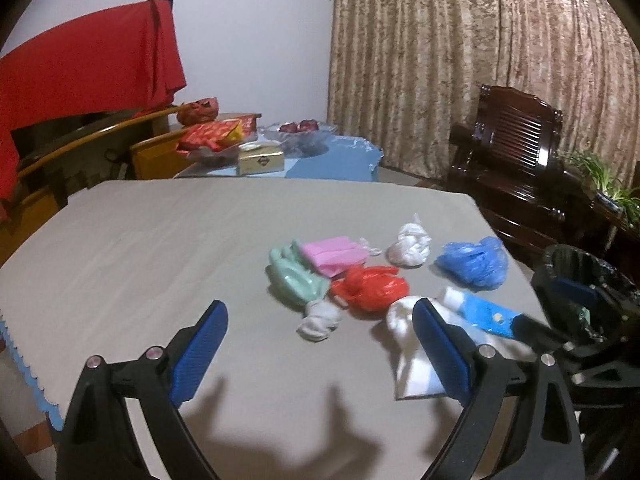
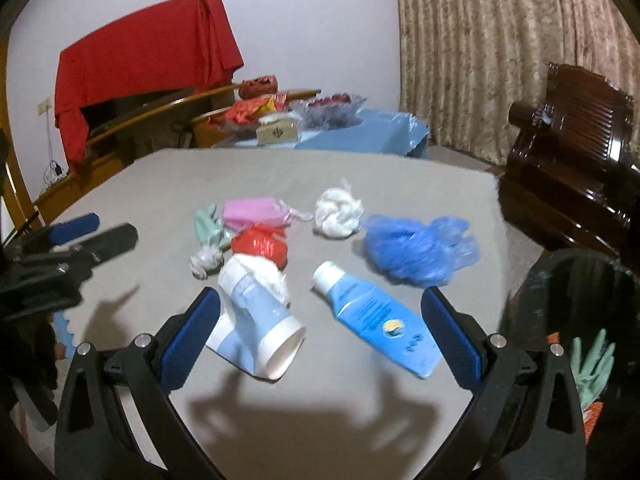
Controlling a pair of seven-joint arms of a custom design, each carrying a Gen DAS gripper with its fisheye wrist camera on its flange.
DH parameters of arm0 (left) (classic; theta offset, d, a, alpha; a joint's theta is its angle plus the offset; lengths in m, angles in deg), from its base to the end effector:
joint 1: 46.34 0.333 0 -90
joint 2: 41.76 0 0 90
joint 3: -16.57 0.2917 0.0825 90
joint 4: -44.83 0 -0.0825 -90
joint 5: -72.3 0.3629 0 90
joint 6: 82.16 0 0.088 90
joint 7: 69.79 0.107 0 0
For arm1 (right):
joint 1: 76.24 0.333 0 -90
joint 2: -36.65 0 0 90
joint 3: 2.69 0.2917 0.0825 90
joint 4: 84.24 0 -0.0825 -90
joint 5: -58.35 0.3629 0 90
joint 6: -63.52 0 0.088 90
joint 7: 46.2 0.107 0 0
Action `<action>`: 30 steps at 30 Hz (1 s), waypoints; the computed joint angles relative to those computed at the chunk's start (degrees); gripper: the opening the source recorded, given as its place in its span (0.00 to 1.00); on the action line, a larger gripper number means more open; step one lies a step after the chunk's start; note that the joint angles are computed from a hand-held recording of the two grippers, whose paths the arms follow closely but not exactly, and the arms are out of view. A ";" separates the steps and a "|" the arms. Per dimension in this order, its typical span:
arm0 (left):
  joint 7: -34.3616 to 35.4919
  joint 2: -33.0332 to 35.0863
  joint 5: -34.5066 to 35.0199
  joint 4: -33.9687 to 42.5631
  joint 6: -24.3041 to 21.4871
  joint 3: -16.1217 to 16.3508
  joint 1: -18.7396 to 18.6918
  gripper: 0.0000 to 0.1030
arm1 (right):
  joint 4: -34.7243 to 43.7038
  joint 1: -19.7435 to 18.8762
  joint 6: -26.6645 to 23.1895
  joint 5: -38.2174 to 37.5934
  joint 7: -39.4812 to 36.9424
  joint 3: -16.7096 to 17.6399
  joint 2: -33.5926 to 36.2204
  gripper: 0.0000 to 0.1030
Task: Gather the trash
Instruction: 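Return both tools to the table above the remaining trash, then grasp the white plastic bottle with the right tool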
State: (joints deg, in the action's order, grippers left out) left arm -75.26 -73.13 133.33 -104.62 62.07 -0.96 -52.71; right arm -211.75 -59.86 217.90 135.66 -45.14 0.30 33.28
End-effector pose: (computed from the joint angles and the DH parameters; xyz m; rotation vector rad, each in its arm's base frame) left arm 0.3663 -0.1732 0.4545 -1.9071 1.1687 -0.6541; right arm 0.5081 0.1447 0.4242 -2.0405 0.8632 -0.3212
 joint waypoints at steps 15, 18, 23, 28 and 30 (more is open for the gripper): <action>0.45 0.56 -1.30 -2.11 1.62 1.39 1.10 0.88 | 2.96 0.13 -4.15 -12.22 10.49 1.87 6.26 0.72; 0.27 0.59 -1.27 -2.21 2.10 1.51 1.49 0.88 | 3.52 0.06 -5.81 -14.94 12.33 2.06 6.88 0.63; 0.26 0.87 -1.40 -2.21 2.50 1.38 1.66 0.88 | 3.38 -0.30 -7.94 -17.03 13.17 2.03 6.47 0.45; 0.11 0.89 -1.35 -2.08 2.32 1.10 1.75 0.88 | 1.99 -0.57 -8.75 -17.01 12.21 1.62 4.40 0.41; -0.06 1.04 -1.32 -1.83 2.20 0.95 1.68 0.88 | 1.31 -0.63 -8.70 -16.34 11.45 1.35 3.20 0.40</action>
